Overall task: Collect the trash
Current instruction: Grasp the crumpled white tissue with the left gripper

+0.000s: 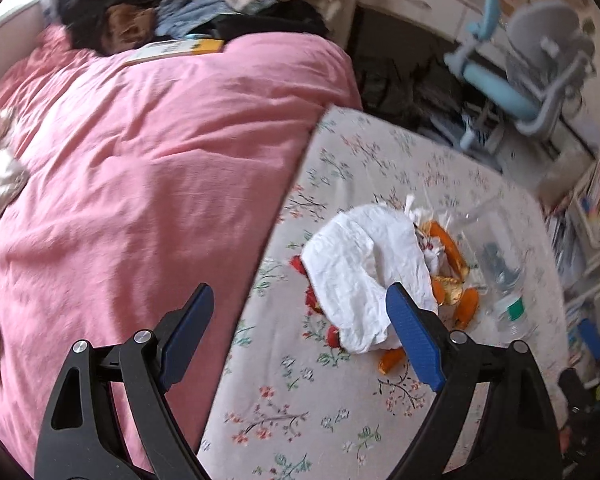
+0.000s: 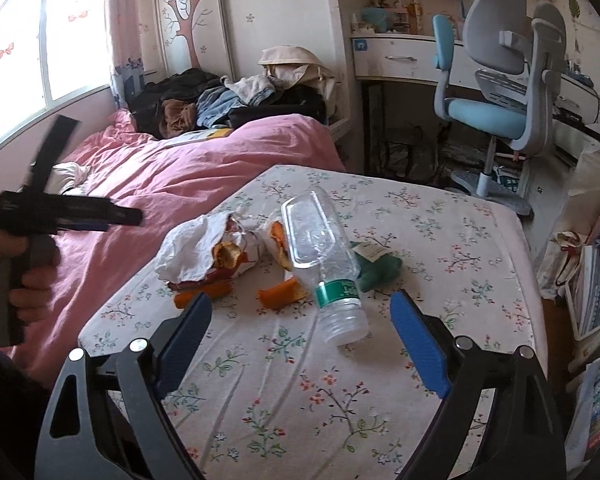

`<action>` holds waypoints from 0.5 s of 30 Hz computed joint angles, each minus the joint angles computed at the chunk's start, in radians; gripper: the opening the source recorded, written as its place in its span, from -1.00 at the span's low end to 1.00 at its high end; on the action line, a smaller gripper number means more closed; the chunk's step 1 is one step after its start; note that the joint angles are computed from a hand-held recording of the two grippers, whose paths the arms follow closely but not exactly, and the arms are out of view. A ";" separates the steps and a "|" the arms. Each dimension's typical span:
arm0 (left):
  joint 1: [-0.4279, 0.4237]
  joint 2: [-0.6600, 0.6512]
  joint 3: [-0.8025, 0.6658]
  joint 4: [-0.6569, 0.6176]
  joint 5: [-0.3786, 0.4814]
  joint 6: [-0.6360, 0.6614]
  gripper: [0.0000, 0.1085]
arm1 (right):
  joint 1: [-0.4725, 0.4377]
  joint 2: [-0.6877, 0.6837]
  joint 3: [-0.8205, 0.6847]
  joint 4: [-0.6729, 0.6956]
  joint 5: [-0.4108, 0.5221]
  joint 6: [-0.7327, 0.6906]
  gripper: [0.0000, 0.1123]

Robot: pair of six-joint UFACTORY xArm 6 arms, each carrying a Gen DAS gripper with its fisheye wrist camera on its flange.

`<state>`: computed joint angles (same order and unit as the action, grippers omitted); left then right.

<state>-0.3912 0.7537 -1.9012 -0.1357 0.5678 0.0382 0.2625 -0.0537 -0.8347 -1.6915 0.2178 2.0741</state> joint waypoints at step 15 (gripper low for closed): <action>-0.029 0.249 -0.407 -0.016 0.222 0.059 -0.83 | -0.007 0.079 -0.067 0.018 -0.088 -0.049 0.56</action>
